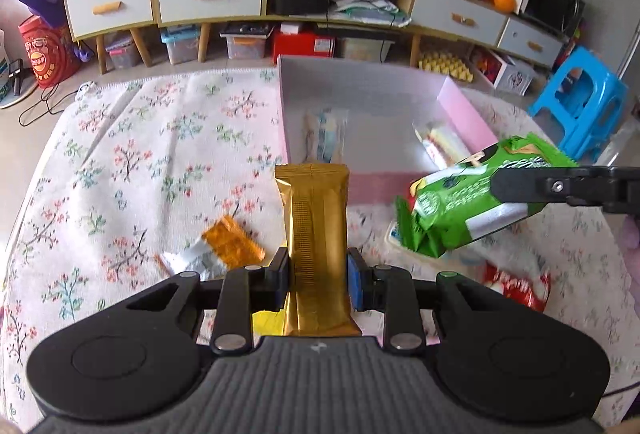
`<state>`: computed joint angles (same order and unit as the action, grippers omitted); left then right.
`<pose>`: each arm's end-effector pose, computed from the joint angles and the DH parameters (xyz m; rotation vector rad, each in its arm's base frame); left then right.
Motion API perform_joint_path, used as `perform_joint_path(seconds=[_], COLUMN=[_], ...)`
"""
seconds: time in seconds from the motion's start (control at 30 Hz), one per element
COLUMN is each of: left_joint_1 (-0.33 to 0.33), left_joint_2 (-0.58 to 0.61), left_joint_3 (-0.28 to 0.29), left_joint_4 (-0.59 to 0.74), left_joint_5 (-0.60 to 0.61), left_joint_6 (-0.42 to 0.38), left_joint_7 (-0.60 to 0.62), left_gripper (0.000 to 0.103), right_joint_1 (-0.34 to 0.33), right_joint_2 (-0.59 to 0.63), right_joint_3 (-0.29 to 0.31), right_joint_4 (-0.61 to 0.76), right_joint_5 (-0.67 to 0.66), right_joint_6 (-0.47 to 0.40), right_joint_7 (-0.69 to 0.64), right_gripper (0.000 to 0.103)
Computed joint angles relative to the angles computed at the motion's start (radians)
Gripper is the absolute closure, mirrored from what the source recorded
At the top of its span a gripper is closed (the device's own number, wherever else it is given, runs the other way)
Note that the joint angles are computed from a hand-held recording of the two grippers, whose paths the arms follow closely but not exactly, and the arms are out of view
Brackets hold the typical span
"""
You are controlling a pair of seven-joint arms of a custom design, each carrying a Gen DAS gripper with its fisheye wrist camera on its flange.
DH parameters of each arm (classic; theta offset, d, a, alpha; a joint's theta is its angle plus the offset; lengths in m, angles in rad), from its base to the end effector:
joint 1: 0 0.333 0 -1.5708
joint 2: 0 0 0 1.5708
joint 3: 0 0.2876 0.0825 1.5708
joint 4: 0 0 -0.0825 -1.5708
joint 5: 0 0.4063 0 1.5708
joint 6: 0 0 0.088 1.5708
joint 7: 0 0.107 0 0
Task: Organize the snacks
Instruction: 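Carry the gold bar and green chip bag into the pink box and release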
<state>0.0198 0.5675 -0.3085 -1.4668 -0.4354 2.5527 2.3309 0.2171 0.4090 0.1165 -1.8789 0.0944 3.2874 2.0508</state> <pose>0.7338 -0.1664 0.3875 -1.2297 2.4983 -0.9856 0.6556 0.2079 0.3763 -1.2985 1.7283 -0.3573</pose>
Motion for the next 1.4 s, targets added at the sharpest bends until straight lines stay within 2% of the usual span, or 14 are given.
perform_joint_path(seconds=[0.17,0.27,0.33,0.4,0.47,0.67,0.8,0.97,1.0,1.2,1.4], left_joint_1=[-0.021,-0.033,-0.042,-0.046,-0.061,-0.098,-0.114,-0.142,-0.144,-0.147,-0.164], left_joint_2=[0.025,0.047,0.068,0.099,0.138,0.207,0.238,0.277,0.286,0.302,0.315], left_joint_3=[-0.006,-0.014,-0.019,-0.030,-0.032,-0.032,-0.036,-0.023,-0.022,-0.029,-0.011], left_joint_4=[0.039,0.069,0.097,0.141,0.195,0.269,0.294,0.325,0.336,0.340,0.356], left_joint_5=[0.006,0.009,0.010,0.003,0.007,0.036,0.063,0.113,0.119,0.147,0.192], left_joint_6=[0.027,0.038,0.037,0.023,0.016,0.038,0.074,0.139,0.138,0.179,0.180], left_joint_7=[-0.025,-0.041,-0.060,-0.076,-0.103,-0.166,-0.172,-0.198,-0.214,-0.251,-0.301], left_gripper=[0.077,0.077,0.077,0.077,0.077,0.077,0.077,0.077,0.077,0.077,0.073], right_joint_1=[0.060,0.169,0.266,0.335,0.365,0.382,0.408,0.490,0.492,0.443,0.370], right_joint_2=[-0.013,-0.009,0.006,0.022,0.040,0.080,0.111,0.161,0.170,0.191,0.191], right_joint_3=[-0.085,-0.211,-0.318,-0.395,-0.431,-0.456,-0.497,-0.605,-0.612,-0.572,-0.497], right_joint_4=[-0.012,-0.012,-0.006,-0.002,0.005,0.025,0.053,0.076,0.083,0.118,0.144], right_joint_5=[0.047,0.117,0.194,0.265,0.320,0.398,0.400,0.377,0.368,0.285,0.191], right_joint_6=[0.053,0.075,0.085,0.089,0.093,0.088,0.046,-0.005,-0.018,-0.065,-0.068], right_joint_7=[0.037,0.049,0.051,0.049,0.052,0.066,0.093,0.181,0.197,0.251,0.276], right_gripper=[0.053,0.053,0.053,0.052,0.052,0.052,0.052,0.052,0.052,0.052,0.050])
